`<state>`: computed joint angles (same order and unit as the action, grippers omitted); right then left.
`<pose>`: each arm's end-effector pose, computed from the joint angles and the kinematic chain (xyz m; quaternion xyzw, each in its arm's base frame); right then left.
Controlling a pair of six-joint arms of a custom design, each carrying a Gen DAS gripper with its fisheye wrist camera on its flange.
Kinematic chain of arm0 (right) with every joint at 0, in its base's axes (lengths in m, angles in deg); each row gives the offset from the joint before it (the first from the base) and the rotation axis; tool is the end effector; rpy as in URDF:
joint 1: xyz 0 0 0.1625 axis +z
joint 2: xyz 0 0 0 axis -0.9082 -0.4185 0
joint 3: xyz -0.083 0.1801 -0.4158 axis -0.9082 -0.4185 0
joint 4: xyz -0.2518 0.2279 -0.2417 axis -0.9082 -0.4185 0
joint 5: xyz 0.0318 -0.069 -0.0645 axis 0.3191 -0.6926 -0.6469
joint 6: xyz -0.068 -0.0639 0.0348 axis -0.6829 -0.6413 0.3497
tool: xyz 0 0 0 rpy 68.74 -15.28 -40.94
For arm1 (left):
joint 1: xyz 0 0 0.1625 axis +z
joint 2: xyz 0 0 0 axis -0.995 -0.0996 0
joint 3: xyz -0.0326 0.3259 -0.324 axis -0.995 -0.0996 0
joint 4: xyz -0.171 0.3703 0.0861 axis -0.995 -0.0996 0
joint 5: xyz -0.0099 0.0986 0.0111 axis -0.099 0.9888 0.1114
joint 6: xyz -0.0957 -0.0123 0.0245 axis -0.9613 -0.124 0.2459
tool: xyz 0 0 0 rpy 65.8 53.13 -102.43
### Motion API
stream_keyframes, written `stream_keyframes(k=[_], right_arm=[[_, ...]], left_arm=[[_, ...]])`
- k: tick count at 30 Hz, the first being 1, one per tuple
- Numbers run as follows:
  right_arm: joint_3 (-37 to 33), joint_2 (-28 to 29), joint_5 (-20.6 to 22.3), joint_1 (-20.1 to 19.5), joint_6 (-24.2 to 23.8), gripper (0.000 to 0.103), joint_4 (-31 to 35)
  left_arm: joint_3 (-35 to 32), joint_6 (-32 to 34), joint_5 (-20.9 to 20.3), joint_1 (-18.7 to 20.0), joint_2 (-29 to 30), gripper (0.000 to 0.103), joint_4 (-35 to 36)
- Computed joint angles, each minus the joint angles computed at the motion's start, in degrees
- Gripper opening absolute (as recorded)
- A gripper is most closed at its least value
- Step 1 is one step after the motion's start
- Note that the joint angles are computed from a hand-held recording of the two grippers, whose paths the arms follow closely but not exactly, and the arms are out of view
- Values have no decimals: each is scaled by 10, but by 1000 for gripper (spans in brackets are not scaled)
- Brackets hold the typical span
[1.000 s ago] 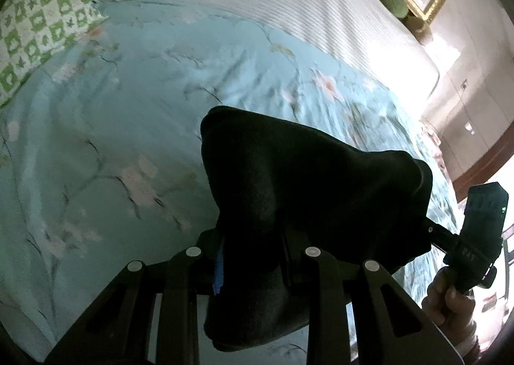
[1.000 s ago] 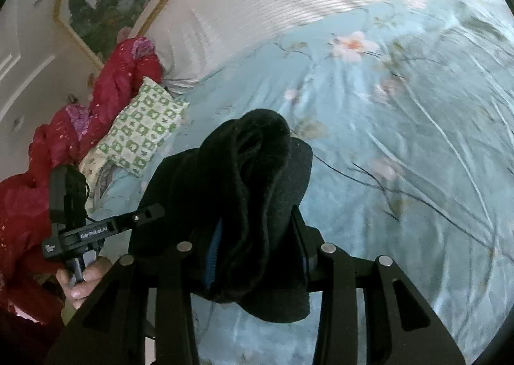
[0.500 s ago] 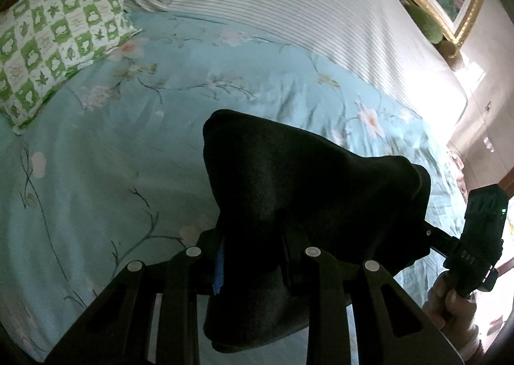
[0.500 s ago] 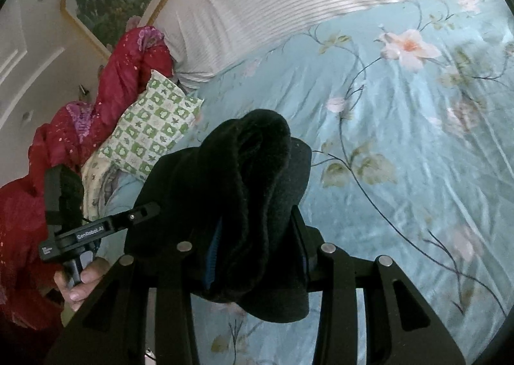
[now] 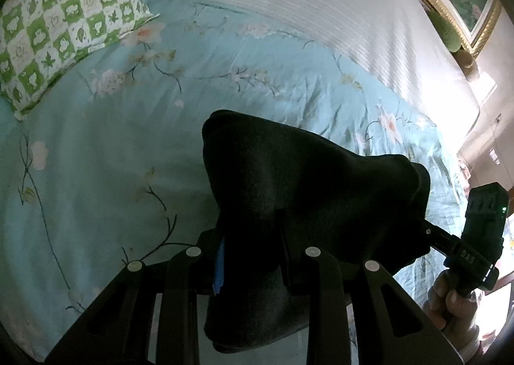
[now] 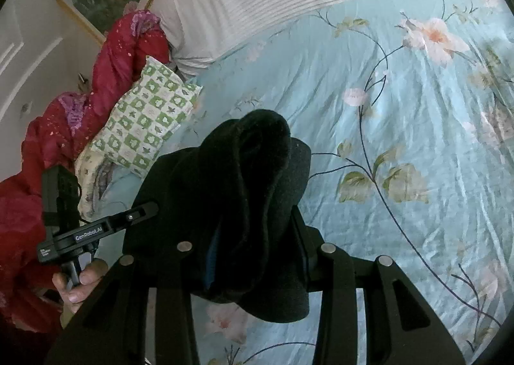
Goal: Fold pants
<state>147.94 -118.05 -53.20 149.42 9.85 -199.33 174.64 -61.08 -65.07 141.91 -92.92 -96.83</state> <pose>0.0921 -0.5717 0.1321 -0.1410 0.9530 -0.2673 0.0205 -0.1387 -0.5854 0.1019 0.0365 0.9267 -0.3035 0.2184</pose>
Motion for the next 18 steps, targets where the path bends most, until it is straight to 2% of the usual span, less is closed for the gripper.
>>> stream_keyframes(k=[4, 6, 13, 17, 18], right_arm=[[-7, 7, -4, -2, 4, 41, 5], [-10, 11, -9, -4, 8, 43, 8], [-9, 19, -5, -17, 14, 50, 6], [-8, 19, -18, -13, 18, 57, -2], [-7, 19, -20, -12, 20, 58, -5]], left_arm=[[1, 8, -1, 5, 5, 32, -4], [3, 6, 2, 8, 7, 42, -9], [11, 9, -1, 16, 10, 56, -25], [14, 3, 3, 14, 11, 61, -27], [15, 2, 5, 13, 11, 65, -26]])
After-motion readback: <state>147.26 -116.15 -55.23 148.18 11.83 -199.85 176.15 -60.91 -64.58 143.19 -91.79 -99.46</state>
